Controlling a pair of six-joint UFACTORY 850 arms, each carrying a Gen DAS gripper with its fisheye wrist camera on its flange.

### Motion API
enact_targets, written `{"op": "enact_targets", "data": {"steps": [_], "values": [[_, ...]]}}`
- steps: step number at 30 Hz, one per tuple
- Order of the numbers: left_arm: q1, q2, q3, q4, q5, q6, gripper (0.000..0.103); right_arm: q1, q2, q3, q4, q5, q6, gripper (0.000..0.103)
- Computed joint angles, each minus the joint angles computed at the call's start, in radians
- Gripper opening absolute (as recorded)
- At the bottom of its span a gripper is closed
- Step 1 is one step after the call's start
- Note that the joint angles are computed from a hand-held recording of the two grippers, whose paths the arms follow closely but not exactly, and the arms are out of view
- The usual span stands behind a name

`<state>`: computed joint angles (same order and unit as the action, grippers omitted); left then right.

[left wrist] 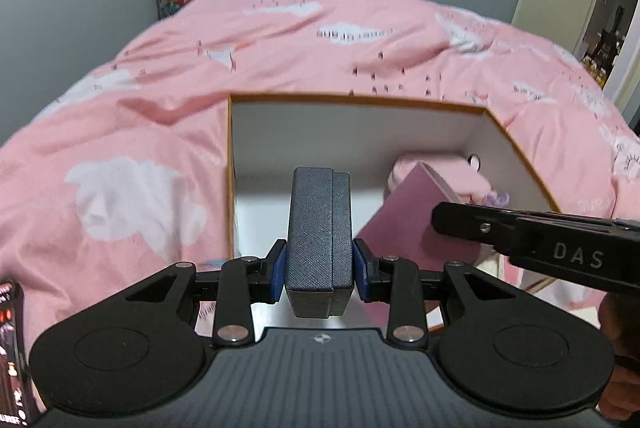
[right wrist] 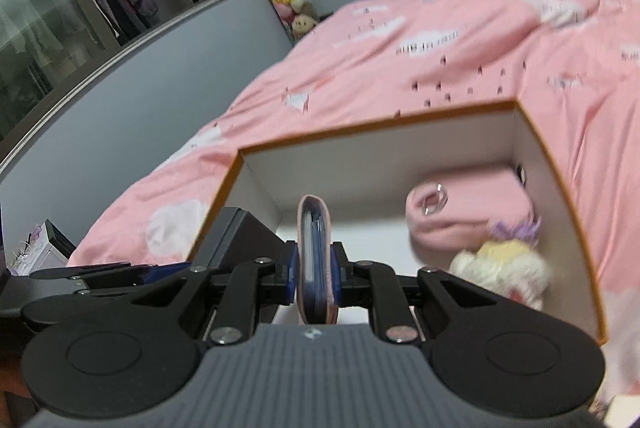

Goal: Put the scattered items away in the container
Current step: 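Lift the grey case and pink wallet and carry both over the box, then lower the grey case into the box with the left gripper while the right lowers the wallet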

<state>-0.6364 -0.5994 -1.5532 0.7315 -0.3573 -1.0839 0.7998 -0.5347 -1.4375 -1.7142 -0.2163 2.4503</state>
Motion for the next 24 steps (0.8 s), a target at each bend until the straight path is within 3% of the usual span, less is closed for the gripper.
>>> {"op": "enact_targets", "data": {"steps": [4,10,16,19,24], "values": [[-0.012,-0.029,-0.031,0.003,-0.076,0.037,0.038,-0.004,-0.015,-0.004,-0.059,0.034,0.098,0.018],[-0.025,-0.052,-0.062,-0.018,-0.155,0.102,0.038,-0.005,-0.037,-0.027,-0.013,0.077,0.056,0.018],[-0.028,-0.066,-0.080,-0.060,-0.185,0.172,0.039,-0.011,-0.053,-0.040,0.016,0.125,0.040,0.019],[-0.026,-0.064,-0.077,-0.089,-0.175,0.203,0.040,-0.010,-0.059,-0.048,0.116,0.127,-0.064,0.019],[-0.020,-0.061,-0.073,-0.118,-0.164,0.228,0.041,-0.010,-0.061,-0.049,0.125,0.133,-0.074,0.019]]}}
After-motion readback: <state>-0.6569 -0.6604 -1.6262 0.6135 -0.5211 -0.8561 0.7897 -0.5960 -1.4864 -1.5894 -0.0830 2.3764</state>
